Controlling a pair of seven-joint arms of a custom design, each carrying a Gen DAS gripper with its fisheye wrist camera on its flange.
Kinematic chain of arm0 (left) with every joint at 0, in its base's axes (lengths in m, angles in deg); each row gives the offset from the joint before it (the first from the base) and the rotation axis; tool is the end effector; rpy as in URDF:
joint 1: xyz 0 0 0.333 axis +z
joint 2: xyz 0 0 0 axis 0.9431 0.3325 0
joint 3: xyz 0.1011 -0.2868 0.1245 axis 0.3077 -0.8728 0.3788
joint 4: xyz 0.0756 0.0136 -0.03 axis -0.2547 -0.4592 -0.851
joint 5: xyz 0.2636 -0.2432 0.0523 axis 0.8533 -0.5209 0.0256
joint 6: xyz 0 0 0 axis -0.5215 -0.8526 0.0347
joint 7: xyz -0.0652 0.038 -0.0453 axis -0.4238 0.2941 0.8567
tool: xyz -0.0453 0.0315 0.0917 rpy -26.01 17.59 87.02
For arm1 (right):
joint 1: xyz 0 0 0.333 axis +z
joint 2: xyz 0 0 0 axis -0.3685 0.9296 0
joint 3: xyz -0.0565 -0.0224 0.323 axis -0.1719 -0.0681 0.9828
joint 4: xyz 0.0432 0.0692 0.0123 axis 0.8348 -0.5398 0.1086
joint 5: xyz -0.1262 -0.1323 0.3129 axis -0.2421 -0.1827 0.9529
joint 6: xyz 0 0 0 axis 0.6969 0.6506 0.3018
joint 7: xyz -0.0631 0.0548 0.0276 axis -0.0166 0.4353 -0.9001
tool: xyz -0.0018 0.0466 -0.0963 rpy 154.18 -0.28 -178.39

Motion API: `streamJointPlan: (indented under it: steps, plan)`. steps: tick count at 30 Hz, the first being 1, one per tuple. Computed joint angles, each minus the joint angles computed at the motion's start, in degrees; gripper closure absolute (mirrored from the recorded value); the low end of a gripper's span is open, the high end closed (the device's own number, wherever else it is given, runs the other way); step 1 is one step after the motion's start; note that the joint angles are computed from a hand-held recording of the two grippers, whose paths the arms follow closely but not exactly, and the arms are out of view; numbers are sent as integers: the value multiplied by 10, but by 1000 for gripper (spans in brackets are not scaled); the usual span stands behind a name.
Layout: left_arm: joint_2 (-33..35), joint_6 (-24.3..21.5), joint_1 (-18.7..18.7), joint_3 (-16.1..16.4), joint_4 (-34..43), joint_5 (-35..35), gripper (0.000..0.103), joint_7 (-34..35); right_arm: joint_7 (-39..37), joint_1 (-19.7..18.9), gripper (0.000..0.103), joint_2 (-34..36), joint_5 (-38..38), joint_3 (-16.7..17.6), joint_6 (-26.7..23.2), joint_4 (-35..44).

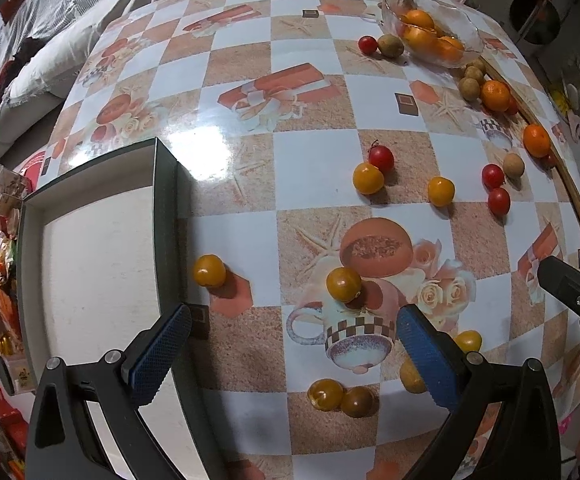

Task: Organize fruits
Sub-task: 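Move both tools toward the loose cherry tomatoes on the table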

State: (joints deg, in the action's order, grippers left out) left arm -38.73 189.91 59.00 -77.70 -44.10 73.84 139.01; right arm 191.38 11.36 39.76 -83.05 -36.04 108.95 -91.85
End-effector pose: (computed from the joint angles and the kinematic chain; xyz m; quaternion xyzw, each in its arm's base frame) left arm 0.6522 -0.2366 0.4173 -0.5769 0.8064 -0.0758 0.1058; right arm 0.5933 0.3797 0.4412 -0.5765 0.8014 -0.0637 0.1463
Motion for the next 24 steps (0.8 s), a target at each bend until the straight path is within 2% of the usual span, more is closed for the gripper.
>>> streamJointPlan:
  steps: [9, 20, 22, 24]
  plan:
    - [12, 19, -11, 0, 1, 18, 0, 4, -3, -4, 0, 10, -6, -4, -6, 4]
    - [39, 23, -22, 1, 23, 23, 0, 0, -22, -10, 1, 29, -9, -12, 46, -1]
    - [39, 30, -23, 0, 19, 21, 0, -1, -27, -9, 3, 36, -12, -15, 53, 6]
    - [37, 40, -25, -1, 11, 22, 0, -4, -39, -9, 12, 46, -10, -15, 46, 20]
